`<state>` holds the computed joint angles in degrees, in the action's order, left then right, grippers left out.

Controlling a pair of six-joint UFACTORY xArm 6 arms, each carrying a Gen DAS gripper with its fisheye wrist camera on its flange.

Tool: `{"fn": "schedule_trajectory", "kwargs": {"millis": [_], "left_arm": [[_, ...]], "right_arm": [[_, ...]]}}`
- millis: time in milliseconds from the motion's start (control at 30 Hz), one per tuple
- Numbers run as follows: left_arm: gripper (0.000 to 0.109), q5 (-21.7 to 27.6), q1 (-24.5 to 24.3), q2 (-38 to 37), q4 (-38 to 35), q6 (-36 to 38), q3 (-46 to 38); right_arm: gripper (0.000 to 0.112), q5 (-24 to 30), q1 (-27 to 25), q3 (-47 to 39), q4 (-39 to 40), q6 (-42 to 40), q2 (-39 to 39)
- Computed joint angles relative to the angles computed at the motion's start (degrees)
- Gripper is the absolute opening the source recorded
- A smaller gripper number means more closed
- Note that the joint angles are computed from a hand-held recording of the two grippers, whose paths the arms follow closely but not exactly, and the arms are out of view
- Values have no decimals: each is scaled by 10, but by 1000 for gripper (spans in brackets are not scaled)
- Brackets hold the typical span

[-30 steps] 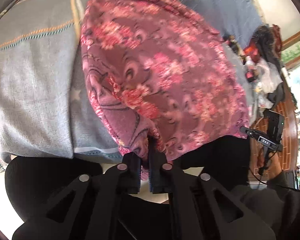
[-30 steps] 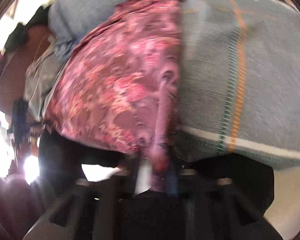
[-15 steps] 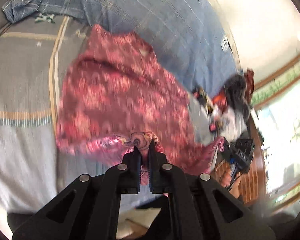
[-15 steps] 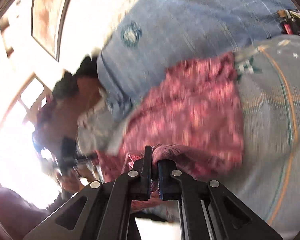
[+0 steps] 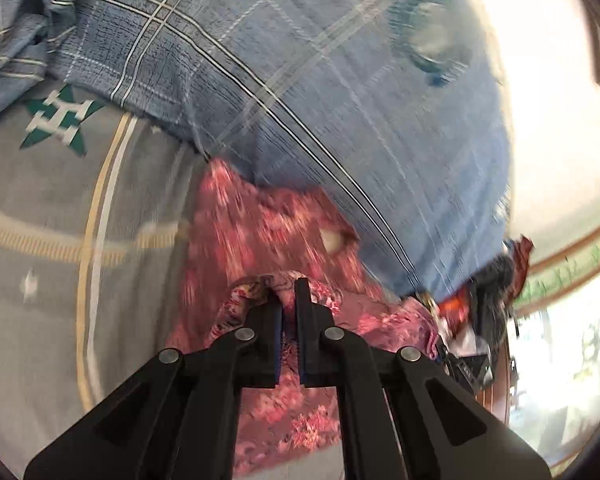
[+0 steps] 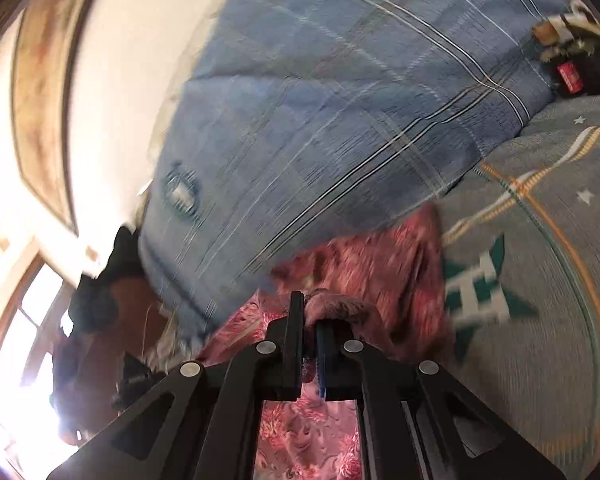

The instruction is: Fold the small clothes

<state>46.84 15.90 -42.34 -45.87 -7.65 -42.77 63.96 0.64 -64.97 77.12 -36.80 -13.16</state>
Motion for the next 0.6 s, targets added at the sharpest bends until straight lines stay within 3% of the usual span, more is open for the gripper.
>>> {"fn": "schedule_trajectory", "kwargs": {"millis": [200,300,367,400,467,500,533,600], "left_arm": [[4,-21,-3,149,43,-68,-67],[4,20,7,195,36,-84,-93],[6,32,23,189,-9,-58,-90],[12,35,36,175,-54,-24,-82],[33,27,48,151,-85,1,-72],[60,4,47,131,-67,-12,-61],[77,-31,42,101,-30,-35,-45],[81,-38,36,81,6,-36,-40]], "right_arm": [[4,-118,72,-93,-45,87,118],[10,-128,88,-124,-117,166,158],[10,-113,82,-128,-120,196,166],[10,-109,79,-127,-106,191,164],[19,-107,64,-111,-58,156,146],[25,-112,58,-102,-38,142,137],[38,-124,50,-87,-12,123,121],[48,-140,44,-78,-8,117,110]]}}
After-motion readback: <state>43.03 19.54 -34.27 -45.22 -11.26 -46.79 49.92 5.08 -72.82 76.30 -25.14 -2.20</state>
